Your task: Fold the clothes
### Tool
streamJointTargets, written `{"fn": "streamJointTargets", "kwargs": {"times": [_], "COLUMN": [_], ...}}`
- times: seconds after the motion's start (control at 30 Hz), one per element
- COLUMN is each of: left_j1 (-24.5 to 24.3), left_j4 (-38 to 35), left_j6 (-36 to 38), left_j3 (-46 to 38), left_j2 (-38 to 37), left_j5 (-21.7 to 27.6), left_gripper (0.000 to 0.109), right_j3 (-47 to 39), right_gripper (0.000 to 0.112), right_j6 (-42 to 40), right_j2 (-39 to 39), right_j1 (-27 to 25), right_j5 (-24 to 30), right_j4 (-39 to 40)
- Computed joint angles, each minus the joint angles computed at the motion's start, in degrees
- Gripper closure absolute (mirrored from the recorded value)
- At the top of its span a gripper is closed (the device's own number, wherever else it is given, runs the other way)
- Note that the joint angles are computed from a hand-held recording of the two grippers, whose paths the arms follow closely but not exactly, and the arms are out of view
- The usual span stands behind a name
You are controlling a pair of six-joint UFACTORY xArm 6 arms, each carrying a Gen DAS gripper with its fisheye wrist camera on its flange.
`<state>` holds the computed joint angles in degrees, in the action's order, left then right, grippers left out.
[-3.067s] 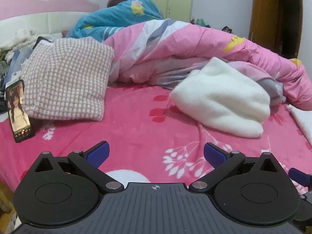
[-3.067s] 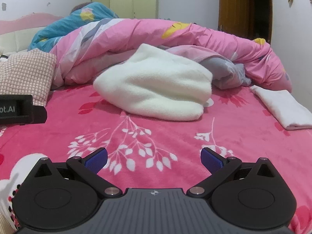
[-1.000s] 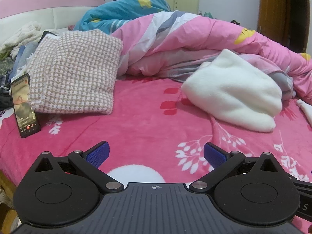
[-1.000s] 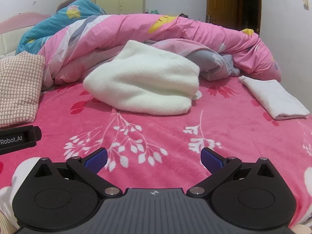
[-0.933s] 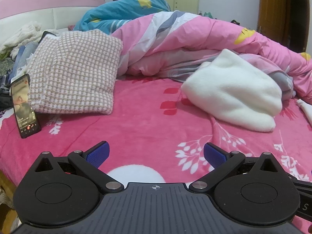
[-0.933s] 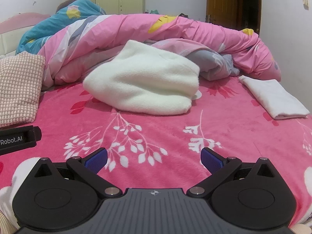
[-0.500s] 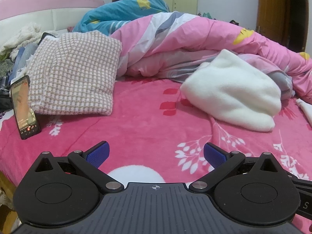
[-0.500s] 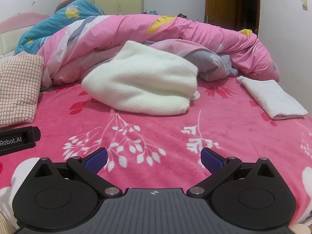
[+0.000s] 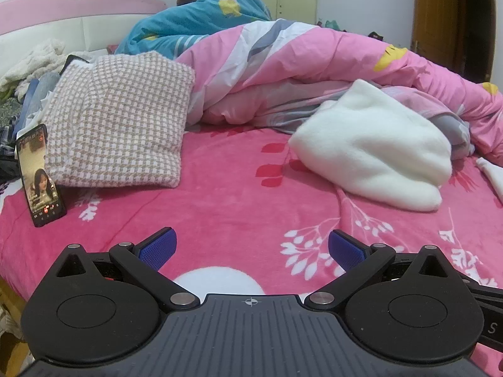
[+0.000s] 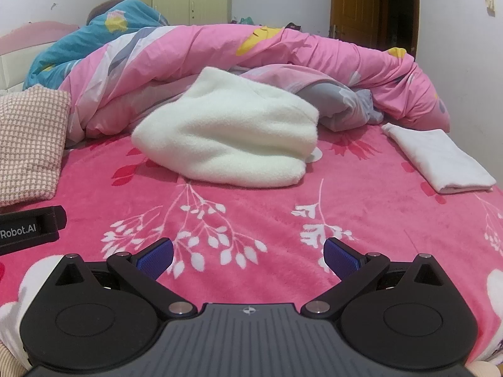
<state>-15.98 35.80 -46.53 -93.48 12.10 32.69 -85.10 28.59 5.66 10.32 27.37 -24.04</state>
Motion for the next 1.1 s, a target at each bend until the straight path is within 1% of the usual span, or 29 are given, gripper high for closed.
{"fn": "streamJointTargets", "kwargs": {"times": [0.2, 0.4, 0.57, 0.87, 1.1], "left_j1": [0.0, 0.4, 0.4, 0.2, 0.3], "left_j4": [0.3, -1.1, -1.1, -2.6, -5.4], "left_j6": [-0.7, -1.3, -1.2, 0.9, 4.8], "left_j3": [0.2, 0.5, -0.2, -3.6, -9.1], "left_j2": [0.0, -0.1, 0.5, 3.3, 7.7], "left_j5": [-0.5, -1.4, -1.2, -0.8, -1.0], "left_gripper": [0.006, 0.006, 0.006, 0.006, 0.006], "right_j3": [0.2, 0.1, 0.1, -1.5, -4.2], "right_gripper": [0.009, 0.009, 0.009, 0.009, 0.009], "right_j6": [0.1, 0.7, 0.9, 0.5, -0.3], "right_j2": [-0.1, 0.1, 0.4, 1.9, 4.2], "right_j1": [-0.2, -0.9, -1.4, -2.2, -2.7], "right_j5": [-0.4, -0.7, -1.1, -1.4, -1.1], "right_j4": [-0.1, 0.2, 0.4, 1.0, 1.3]}}
